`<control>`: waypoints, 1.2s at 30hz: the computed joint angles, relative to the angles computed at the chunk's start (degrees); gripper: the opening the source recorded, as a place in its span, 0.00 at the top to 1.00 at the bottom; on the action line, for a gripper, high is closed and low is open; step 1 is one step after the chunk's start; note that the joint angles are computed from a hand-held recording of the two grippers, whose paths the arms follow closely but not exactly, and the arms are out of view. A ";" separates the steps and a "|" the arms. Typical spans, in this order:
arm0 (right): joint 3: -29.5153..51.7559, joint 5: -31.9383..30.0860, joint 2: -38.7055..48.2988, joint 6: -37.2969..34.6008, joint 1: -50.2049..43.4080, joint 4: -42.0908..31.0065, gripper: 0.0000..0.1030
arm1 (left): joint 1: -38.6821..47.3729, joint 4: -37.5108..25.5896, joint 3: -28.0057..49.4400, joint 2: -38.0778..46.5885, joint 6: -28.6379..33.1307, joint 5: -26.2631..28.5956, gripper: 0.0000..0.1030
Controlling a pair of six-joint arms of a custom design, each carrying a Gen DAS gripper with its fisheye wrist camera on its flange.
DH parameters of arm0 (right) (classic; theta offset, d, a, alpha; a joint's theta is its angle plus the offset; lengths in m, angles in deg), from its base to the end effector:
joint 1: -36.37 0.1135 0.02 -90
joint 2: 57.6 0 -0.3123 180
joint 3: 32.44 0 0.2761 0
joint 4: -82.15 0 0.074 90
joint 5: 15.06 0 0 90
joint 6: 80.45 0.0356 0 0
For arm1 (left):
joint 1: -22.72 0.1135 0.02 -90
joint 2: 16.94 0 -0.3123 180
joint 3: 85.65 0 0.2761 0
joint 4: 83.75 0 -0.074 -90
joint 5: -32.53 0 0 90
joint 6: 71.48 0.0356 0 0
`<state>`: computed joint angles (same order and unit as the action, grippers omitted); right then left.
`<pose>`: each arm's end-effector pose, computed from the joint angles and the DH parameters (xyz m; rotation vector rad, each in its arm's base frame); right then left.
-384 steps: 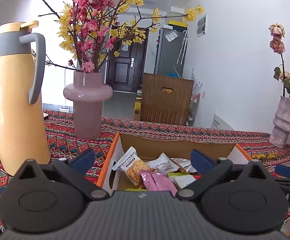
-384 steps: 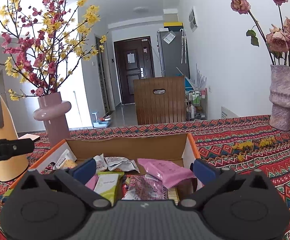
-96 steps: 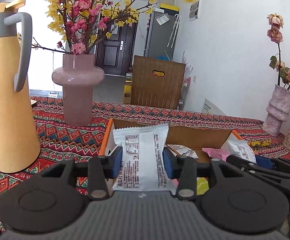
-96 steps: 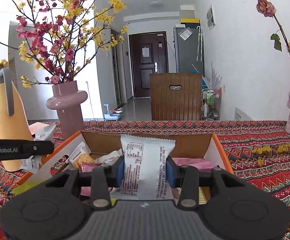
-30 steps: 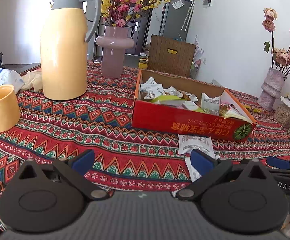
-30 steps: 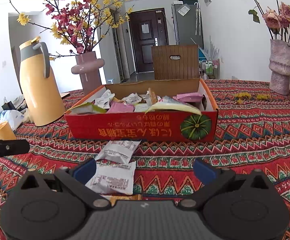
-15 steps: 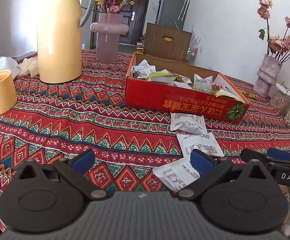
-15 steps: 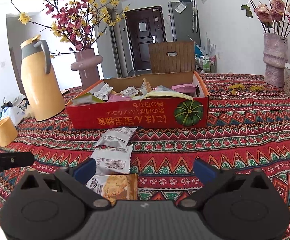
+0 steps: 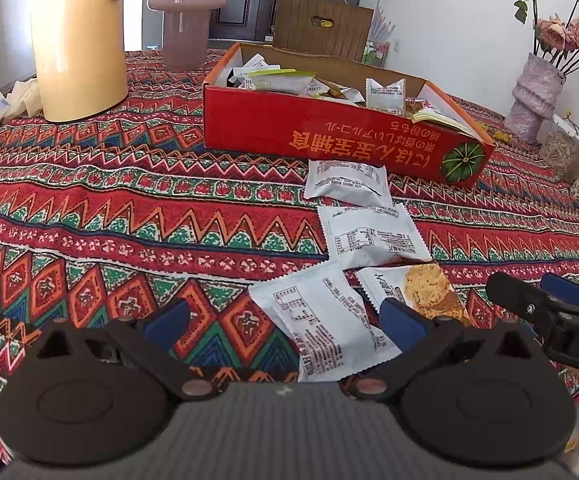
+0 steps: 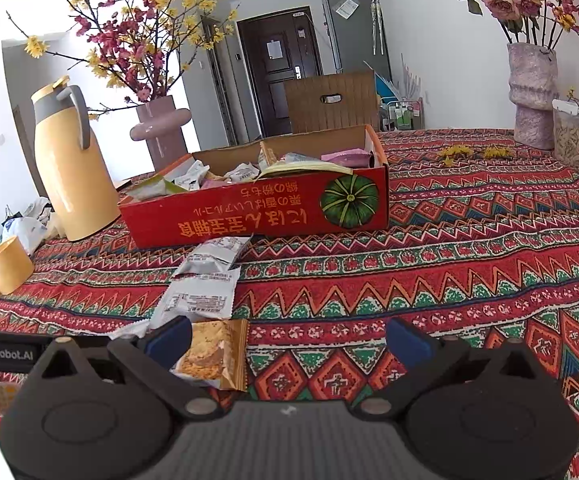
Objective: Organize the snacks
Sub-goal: 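Move both tools back down toward the packets on the cloth, then grasp a white packet with the left tool while the right tool grasps a biscuit packet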
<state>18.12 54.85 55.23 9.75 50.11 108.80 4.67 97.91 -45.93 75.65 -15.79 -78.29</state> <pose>0.3439 0.0967 0.0944 -0.4555 2.1488 0.5210 0.2587 -0.0710 0.1217 -0.4894 2.3364 0.0227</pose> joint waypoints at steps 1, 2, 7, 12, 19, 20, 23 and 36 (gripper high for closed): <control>0.12 -0.14 0.24 -0.09 -0.12 -0.08 0.00 | -0.24 -0.18 0.41 0.40 -0.12 -0.08 0.01; 0.30 -0.26 0.44 -0.15 -0.22 -0.21 0.00 | -0.45 -0.41 0.80 0.74 -0.21 -0.27 0.01; 0.90 -0.93 1.28 -0.38 -0.82 -0.48 0.00 | -1.27 -1.90 2.86 2.45 -0.53 -0.81 0.05; 1.36 -1.01 2.13 -0.46 -1.24 -0.78 0.00 | -1.46 -3.02 4.40 4.04 -0.84 -0.42 0.13; 1.63 -1.04 2.56 -0.61 -1.13 -1.05 0.00 | -1.32 -2.81 4.97 4.86 -0.56 0.61 0.21; 1.62 -1.03 2.59 -0.64 -1.08 -1.05 0.00 | -1.33 -2.84 5.05 4.94 -0.51 0.60 0.22; 1.69 -0.88 2.70 -0.68 -0.88 -1.15 0.00 | -1.42 -2.73 5.04 4.94 -0.16 0.31 0.28; 1.43 0.24 2.53 -1.02 0.08 -1.51 0.00 | -1.30 -0.30 2.84 3.22 1.00 1.01 0.54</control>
